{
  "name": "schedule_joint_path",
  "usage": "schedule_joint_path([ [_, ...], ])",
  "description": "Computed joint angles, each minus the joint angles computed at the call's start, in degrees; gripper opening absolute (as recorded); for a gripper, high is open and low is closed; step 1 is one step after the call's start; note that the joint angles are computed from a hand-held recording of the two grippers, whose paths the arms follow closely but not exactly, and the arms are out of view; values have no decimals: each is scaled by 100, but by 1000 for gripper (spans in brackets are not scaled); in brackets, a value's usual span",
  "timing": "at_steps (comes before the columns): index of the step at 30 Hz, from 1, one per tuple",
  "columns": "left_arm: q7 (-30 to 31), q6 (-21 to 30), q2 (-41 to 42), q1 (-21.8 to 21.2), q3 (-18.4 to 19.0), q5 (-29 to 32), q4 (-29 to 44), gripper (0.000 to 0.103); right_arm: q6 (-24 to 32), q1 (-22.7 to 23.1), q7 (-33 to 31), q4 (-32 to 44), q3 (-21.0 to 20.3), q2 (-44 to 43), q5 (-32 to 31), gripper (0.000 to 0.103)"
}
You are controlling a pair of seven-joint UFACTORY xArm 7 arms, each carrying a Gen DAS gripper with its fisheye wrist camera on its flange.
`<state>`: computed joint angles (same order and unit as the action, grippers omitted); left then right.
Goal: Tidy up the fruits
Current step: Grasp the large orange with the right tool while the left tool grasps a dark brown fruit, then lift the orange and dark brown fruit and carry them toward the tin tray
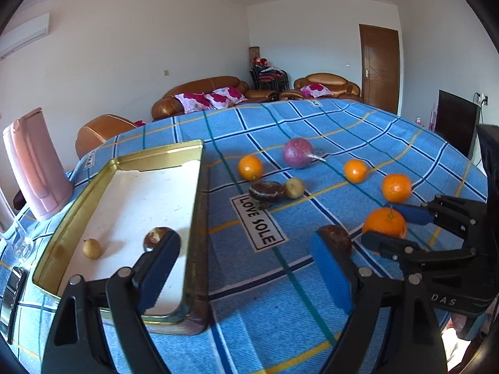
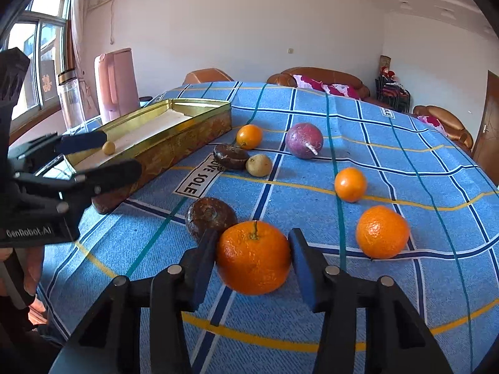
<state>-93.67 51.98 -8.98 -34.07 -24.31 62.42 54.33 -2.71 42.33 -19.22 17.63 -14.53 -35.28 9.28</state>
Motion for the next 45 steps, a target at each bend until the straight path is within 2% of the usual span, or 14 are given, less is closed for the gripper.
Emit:
schedule_joint_path([
  [4, 220, -360, 376, 5, 141, -89, 257, 88, -165, -259, 115, 34, 62, 25, -43, 49],
  [7, 381, -502, 631, -62, 250, -146, 462, 87, -141, -94, 130, 90, -225, 36, -42, 49],
  [10, 629, -775, 808, -124, 400, -265, 601, 86, -151, -212, 205, 115, -105, 98, -62, 49],
  [12, 796, -934, 911, -148, 491, -392, 680, 78, -110, -218, 263, 150, -132, 127, -39, 48],
  [16, 1166, -1284, 1038, -170, 645, -729, 755, 74, -11, 188, 144, 193, -645, 40, 133, 48],
  [22, 1760, -1403, 1219, -257, 738, -1143, 877, 66, 48, 259, 90, 207, -755, 27, 345, 49],
  [24, 1982, -1446, 1288, -262, 781, -1393, 918, 51, 82, 211, 60, 221, -681, 61, 369, 48],
  [27, 1985, -1630, 1215, -265, 841, -1456, 815, 42, 92, 92, 56, 226, -512, 112, 391, 49],
  [33, 1628, -1623, 1080, -259, 834, -1194, 699, 42, -11, 110, -24, 172, -496, 98, 415, 49],
  [40, 1104, -1695, 954, -182, 762, -708, 579, 42, -198, -249, 167, 70, -75, 149, 153, 49],
  [45, 736, -1703, 852, -129, 701, -364, 486, 42, -381, -274, 273, -33, -72, 89, -89, 49],
])
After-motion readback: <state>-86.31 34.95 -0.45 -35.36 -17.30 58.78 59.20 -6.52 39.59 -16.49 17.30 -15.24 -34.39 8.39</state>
